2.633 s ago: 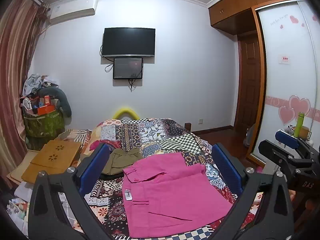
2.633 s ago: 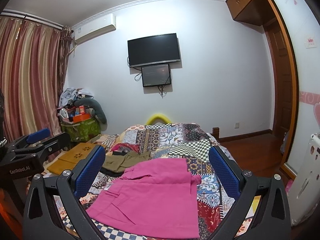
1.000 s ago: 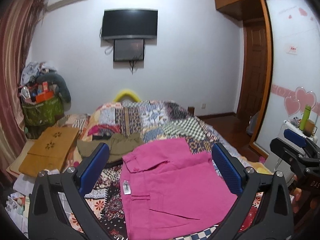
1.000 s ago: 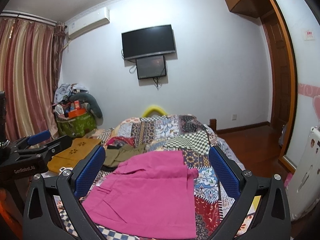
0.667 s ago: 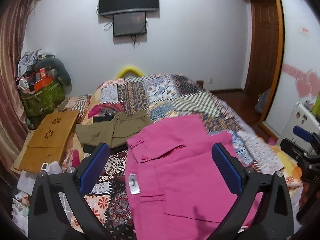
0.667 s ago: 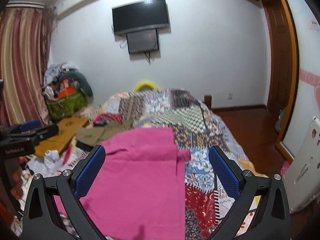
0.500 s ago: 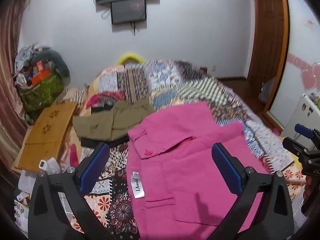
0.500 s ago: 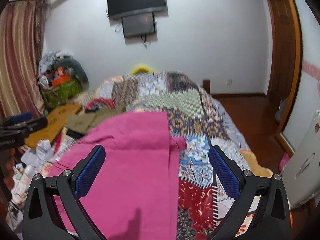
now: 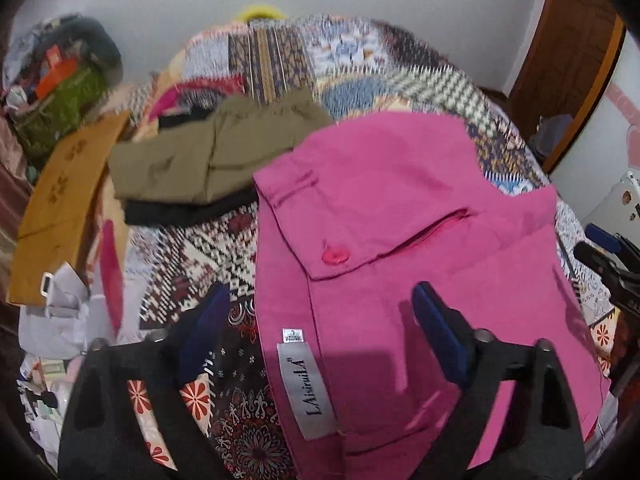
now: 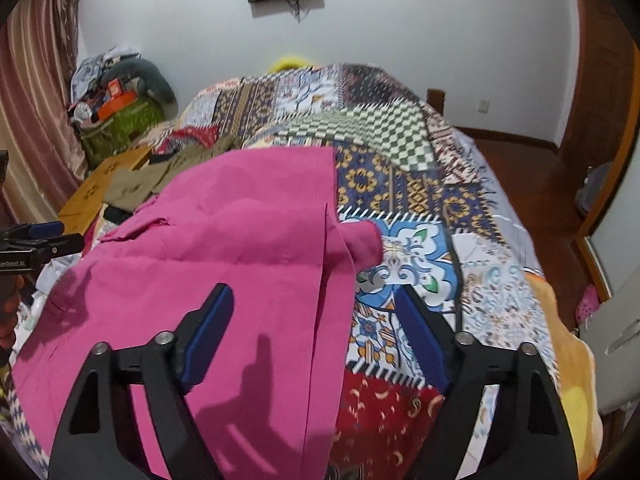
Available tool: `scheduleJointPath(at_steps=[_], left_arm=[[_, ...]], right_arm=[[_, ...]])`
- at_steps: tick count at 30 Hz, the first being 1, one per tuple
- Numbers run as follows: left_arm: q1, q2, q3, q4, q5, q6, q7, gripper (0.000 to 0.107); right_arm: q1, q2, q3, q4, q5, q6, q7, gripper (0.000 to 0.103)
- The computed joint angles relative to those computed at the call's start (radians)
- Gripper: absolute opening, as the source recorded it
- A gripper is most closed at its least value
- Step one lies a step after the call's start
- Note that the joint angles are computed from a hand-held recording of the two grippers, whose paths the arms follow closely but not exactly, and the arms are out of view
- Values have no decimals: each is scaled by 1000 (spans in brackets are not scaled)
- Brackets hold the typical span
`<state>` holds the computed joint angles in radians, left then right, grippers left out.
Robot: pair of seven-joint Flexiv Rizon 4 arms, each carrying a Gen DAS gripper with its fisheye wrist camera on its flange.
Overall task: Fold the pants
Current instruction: 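Lower both grippers to the pink trousers' waistband and close on it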
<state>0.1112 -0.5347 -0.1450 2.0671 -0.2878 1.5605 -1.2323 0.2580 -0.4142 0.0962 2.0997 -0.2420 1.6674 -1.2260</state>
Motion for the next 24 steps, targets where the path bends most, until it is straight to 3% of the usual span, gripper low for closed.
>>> scheduleJointPath(at_steps=[3,7,10,14,17,19,21,22,24], left_arm=[[29,-10,-27,-19,-26,-79,17,72],[119,-17,-138,-7,-114,-117,89,62],[154,-17,-185,-6,-175,-157,145,52],[148,-17,-193,-14,-239,-196,201,41],[128,-10,-183,-10,-285,-194,246,29],[56,-8,-98,-23,-237,-179,207,13],[35,-6,-71,-27,-225,-177,197,10],[14,-6,-43,-32,-209,-177,180,4],[-13,-9,-1,-41,-174,-172,152,4]], right_arm=[[-111,-51,127,-71,3,-76,-60,66],[-198,-108,242,-147,56,-161,-151,55],[-233,-141,295,-194,107,-213,-214,48],[-258,-165,341,-233,173,-260,-289,37],[-241,-161,328,-238,206,-256,-325,23],[-239,-160,330,-243,233,-265,-352,16],[-224,-156,317,-245,246,-271,-376,10],[-200,-148,292,-234,243,-262,-375,9],[-160,-136,249,-222,230,-260,-371,7]])
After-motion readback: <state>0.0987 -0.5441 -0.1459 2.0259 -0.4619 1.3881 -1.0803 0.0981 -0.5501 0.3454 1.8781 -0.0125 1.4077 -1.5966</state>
